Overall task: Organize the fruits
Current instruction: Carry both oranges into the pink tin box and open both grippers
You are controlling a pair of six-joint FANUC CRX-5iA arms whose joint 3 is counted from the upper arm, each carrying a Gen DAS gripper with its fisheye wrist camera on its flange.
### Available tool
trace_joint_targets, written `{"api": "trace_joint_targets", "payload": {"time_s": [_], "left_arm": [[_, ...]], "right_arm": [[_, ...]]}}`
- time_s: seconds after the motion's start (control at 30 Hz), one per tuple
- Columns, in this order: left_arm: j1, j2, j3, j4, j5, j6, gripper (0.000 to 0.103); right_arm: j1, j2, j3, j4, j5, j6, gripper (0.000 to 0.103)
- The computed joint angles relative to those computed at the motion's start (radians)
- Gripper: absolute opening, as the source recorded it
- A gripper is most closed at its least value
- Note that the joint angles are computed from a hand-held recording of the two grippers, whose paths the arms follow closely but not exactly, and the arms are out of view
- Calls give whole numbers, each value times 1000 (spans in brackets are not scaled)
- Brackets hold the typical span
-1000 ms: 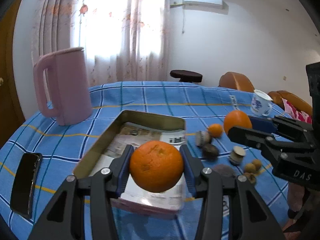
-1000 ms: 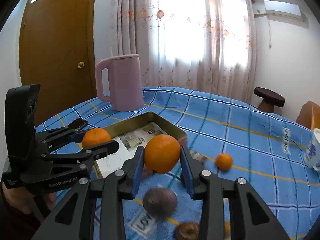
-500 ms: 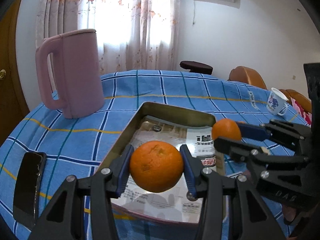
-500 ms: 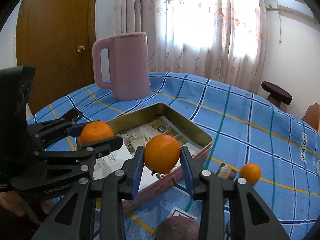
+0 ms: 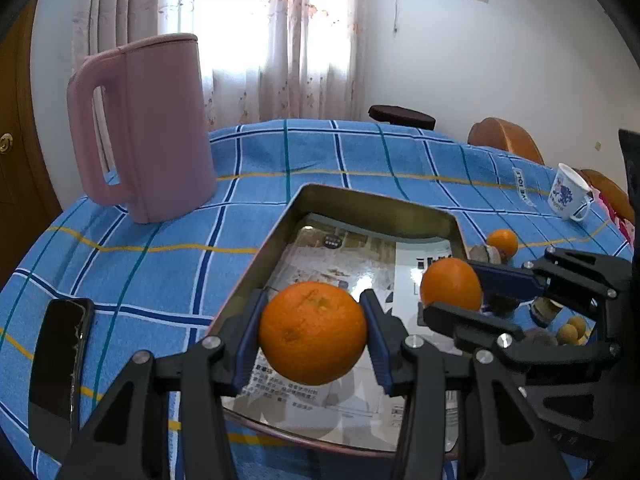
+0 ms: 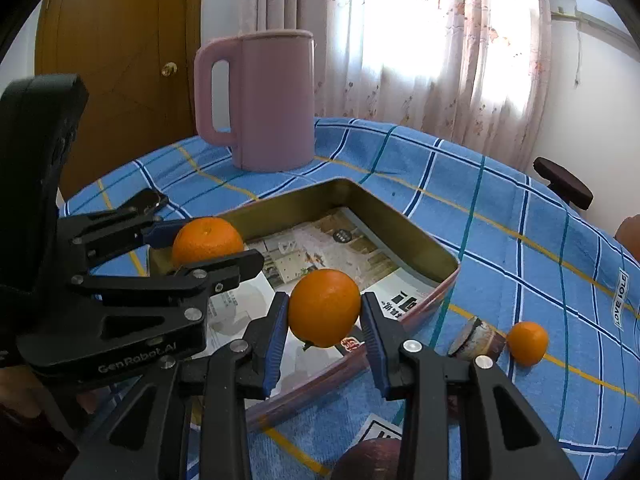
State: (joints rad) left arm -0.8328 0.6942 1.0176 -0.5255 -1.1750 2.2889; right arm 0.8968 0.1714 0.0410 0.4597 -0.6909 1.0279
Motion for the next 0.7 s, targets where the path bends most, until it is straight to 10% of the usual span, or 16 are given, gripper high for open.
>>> {"api": "trace_joint_targets", "payload": {"time_s": [0.7], "left_arm": [[6, 7, 10, -3, -47, 9, 53]], "right_arm": [[19, 27, 29, 23, -52, -2, 44]]}}
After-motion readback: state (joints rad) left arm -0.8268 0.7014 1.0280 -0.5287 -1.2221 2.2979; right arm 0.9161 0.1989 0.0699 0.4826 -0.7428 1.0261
